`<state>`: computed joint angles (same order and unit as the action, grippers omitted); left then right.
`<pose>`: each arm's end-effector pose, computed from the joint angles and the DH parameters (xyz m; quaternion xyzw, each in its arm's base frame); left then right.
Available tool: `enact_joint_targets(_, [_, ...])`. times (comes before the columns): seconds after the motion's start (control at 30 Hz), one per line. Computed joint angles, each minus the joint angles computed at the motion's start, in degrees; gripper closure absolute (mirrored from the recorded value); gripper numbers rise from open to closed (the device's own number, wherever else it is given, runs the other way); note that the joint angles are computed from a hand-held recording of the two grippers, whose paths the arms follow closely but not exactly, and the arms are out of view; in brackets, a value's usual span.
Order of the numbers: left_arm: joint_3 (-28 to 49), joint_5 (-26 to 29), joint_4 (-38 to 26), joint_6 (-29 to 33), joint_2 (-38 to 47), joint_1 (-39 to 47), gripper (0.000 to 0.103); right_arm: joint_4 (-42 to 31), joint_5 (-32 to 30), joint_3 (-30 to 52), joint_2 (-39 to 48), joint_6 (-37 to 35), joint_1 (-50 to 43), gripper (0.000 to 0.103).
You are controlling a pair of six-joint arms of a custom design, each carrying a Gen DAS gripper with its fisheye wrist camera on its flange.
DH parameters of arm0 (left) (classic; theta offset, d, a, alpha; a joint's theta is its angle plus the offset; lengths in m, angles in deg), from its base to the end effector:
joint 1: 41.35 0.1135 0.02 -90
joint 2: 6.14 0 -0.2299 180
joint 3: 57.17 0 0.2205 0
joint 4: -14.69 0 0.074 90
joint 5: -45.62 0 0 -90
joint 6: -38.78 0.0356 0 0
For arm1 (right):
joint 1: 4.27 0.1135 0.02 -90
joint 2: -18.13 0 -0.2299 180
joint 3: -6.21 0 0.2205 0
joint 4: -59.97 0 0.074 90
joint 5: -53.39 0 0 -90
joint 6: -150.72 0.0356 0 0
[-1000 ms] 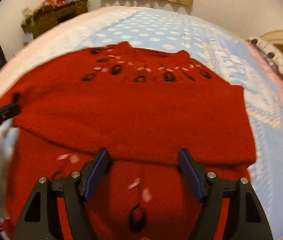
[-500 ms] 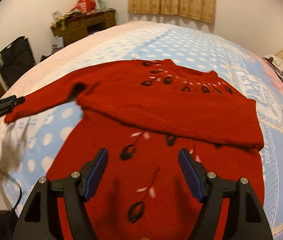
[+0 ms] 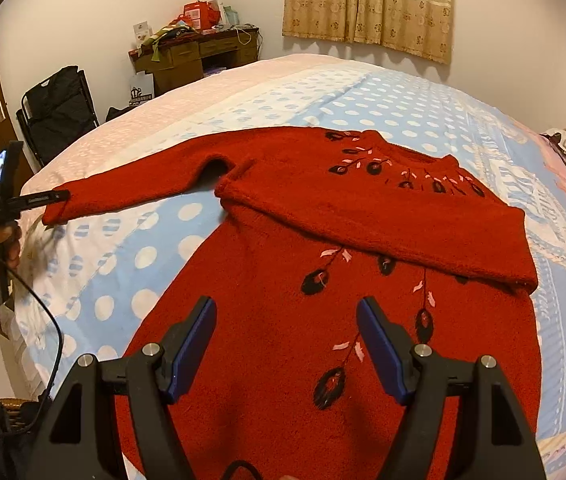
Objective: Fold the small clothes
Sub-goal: 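Move the left tool to the other sleeve cuff and grasp it, then lift the held sleeve with the left tool, lay it across the chest, release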
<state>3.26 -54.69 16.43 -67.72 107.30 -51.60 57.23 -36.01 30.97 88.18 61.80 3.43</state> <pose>0.3085 -0.0493 0.0633 -0.0810 0.9366 0.0061 0.3409 0.1685 0.0224 0.0914 -0.0520 0.9322 0.0225 0.3574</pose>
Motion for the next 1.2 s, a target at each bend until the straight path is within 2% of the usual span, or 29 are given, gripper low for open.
enact_joint_targets(0.1, [1.4, -0.7, 0.5, -1.4, 2.4, -1.2, 0.039, 0.7, 0.0, -0.7, -0.1, 0.3, -0.2, 0.03])
enact_joint_targets(0.17, [0.6, -0.8, 1.5, -0.1, 2.0, -1.2, 0.041, 1.0, -0.3, -1.2, -0.6, 0.7, -0.5, 0.03])
enact_joint_targets(0.2, [1.0, -0.8, 1.4, 0.2, 2.3, -1.5, 0.052, 1.2, -0.5, -1.4, -0.6, 0.9, -0.8, 0.03])
enact_joint_targets(0.23, [0.8, 0.3, 2.1, 1.0, 2.1, -1.4, 0.084, 1.4, -0.5, -1.5, -0.7, 1.2, -1.0, 0.03])
enact_joint_targets(0.27, [0.4, 2.7, 2.2, 2.3, 1.5, -0.9, 0.094, 1.5, -0.6, -1.7, -0.9, 1.3, -1.2, 0.03])
enact_joint_targets(0.43, [0.1, 5.3, -0.4, 2.9, -2.7, -2.3, 0.094, 1.5, -2.0, -3.0, -3.6, 1.7, -3.0, 0.03])
enact_joint_targets(0.6, [3.7, 13.8, -5.3, -1.0, -7.9, -2.2, 0.094, -0.4, -3.6, -4.2, -7.3, 0.8, -5.8, 0.03])
enact_joint_targets(0.67, [5.8, 15.3, -6.8, -2.4, -9.1, -2.9, 0.094, -1.7, -4.6, -4.7, -9.4, 0.5, -7.5, 0.03])
enact_joint_targets(0.9, [16.4, 16.2, -12.6, -5.9, -11.8, -9.1, 0.094, -6.6, -9.1, -6.2, -16.1, -2.6, -15.1, 0.03])
enact_joint_targets(1.2, [33.9, 16.2, -18.2, -8.9, -8.6, -19.5, 0.095, -14.9, -17.8, -7.8, -25.1, -9.8, -29.1, 0.03])
